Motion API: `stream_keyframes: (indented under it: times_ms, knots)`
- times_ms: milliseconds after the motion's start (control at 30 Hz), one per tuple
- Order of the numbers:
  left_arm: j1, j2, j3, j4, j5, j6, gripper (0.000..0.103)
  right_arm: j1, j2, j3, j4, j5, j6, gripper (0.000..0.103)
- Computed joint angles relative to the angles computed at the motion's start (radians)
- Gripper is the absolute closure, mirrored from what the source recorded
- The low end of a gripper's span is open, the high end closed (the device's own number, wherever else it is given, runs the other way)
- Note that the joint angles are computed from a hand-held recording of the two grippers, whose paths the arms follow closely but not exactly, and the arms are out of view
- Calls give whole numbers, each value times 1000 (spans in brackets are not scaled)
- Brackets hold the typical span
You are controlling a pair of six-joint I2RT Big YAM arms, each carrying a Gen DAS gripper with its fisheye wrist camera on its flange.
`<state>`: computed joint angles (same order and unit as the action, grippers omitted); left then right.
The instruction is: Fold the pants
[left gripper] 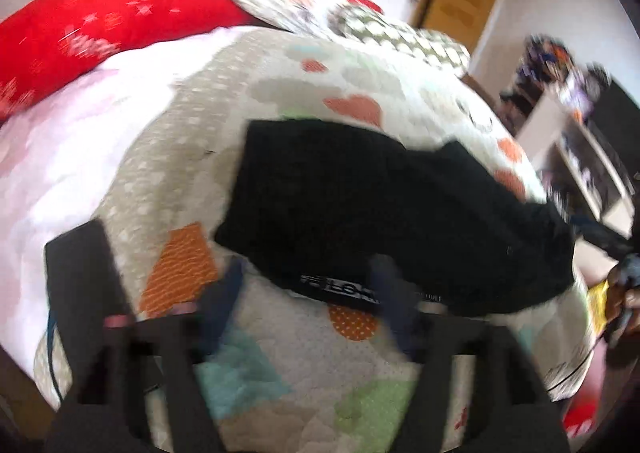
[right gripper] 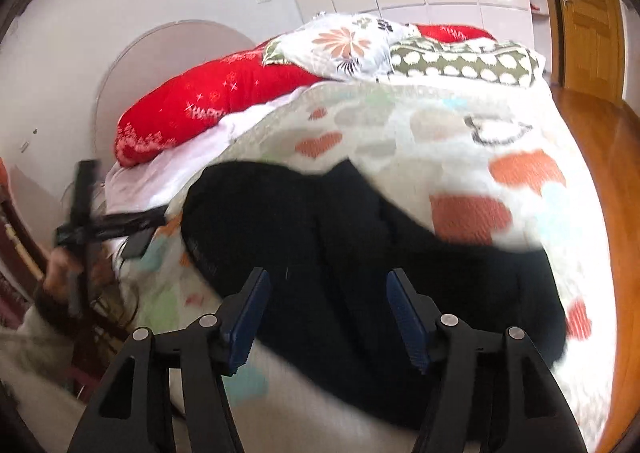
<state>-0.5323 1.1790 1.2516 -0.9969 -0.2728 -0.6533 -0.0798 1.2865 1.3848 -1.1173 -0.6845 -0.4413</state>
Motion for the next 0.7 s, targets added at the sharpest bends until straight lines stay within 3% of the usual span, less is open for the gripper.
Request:
stream_keyframes:
  times_ms: [133,200,300,333,400,433,467,500,567,700]
  knots:
    - [37,9,10,-24,-37,-70,24,100,107,48,134,96,175,40]
    - [63,23,4,-3,-15,-86,18,139,159,80,155,148,192,40]
    - [94,86,32,-20,30,-95,19,182,220,117,181,220,198,41]
    - [99,107,37,-11,38,-79,19,196,240,129,192,237,205,44]
    - [106,151,63,-31,60,-70,19,211,282,155,200,269,227,68]
    - [108,171,76,-42,79,-69,28,213,299,168,189,276,234,92]
    - [108,176,79,-35,93,-59,39,213,321,187,174,279,244,102]
    - [102,184,89,-49,84,-49,53,207,331,194,173,274,252,102]
    - [83,179,92,-65,42,-26,60,187,316,183,179,219,249,102]
    - [85,151,50,-57,31,-20,62,159,292,161,243,209,286,102]
